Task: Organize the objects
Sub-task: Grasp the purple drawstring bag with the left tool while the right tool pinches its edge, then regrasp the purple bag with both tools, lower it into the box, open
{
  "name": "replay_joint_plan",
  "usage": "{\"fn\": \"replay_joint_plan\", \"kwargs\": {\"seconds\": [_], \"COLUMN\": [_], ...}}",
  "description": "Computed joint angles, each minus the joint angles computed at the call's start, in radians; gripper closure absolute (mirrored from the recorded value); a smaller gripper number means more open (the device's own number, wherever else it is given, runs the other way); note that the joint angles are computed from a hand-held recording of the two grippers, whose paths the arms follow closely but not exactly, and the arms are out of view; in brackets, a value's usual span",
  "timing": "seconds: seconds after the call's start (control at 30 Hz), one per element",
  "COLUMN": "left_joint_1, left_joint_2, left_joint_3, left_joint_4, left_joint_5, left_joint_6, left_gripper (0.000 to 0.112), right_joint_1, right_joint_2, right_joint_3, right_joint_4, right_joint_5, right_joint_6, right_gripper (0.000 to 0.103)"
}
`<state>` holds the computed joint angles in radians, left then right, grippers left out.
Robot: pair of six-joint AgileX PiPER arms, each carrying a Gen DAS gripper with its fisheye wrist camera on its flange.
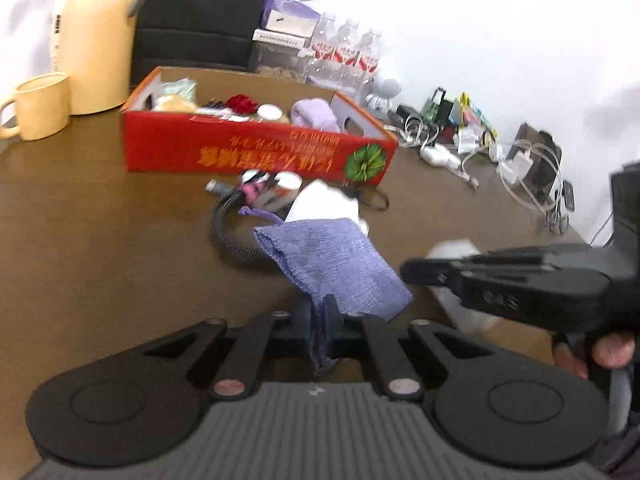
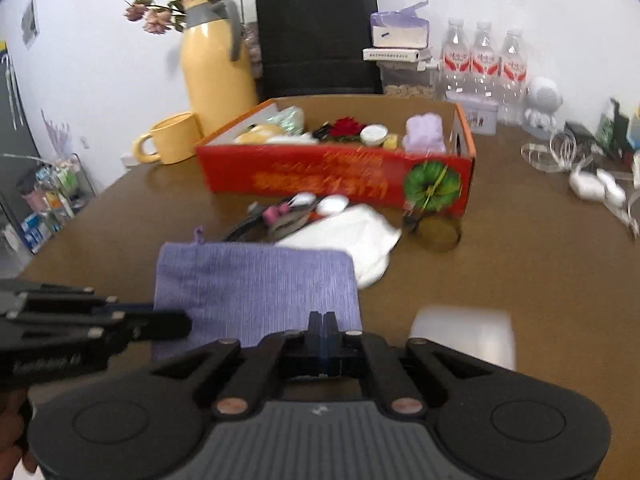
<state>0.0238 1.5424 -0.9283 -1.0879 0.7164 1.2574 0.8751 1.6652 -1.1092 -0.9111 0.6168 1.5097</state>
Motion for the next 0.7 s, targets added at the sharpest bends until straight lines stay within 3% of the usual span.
{"fn": "replay_joint_plan", "kwargs": {"seconds": [0.1,0.2,0.33,0.47,0.7], "left_joint_1": [0.066,0.114,0.106,0.032,0.042], "left_joint_2": [-0.065,-0.109,-0.098,-0.101,-0.093], "left_joint_3": [0.065,0.122,0.140,0.190,0.195], "left_joint_4": [0.061,0.079,0.077,-0.012,-0.071], "left_joint_5": [0.046,0.034,-0.062,-0.246,-0.267], "left_joint_6": [0.016,0.020,-0.026,0.056,0.108], "left_gripper": [0.105,0.101,0.094,0.086,0.076], "right_joint_1": [0.127,0.205,0.219,0.163,0.187], "right_joint_2": [-0.010,-0.016,0.000,0.100,0.211], "right_joint_3": [0.034,0.049,0.089,0.019,-0.079], "right_joint_4": [0.009,0.015,-0.185,-0.253,-0.281], "right_joint_5": [0.055,0.079,0.101,0.097,0.171], "right_joint_6": [0.088,0.139,0.382,0.413,0.383], "right_gripper": [0.103,0.101,0.071,0.073,0.077]}}
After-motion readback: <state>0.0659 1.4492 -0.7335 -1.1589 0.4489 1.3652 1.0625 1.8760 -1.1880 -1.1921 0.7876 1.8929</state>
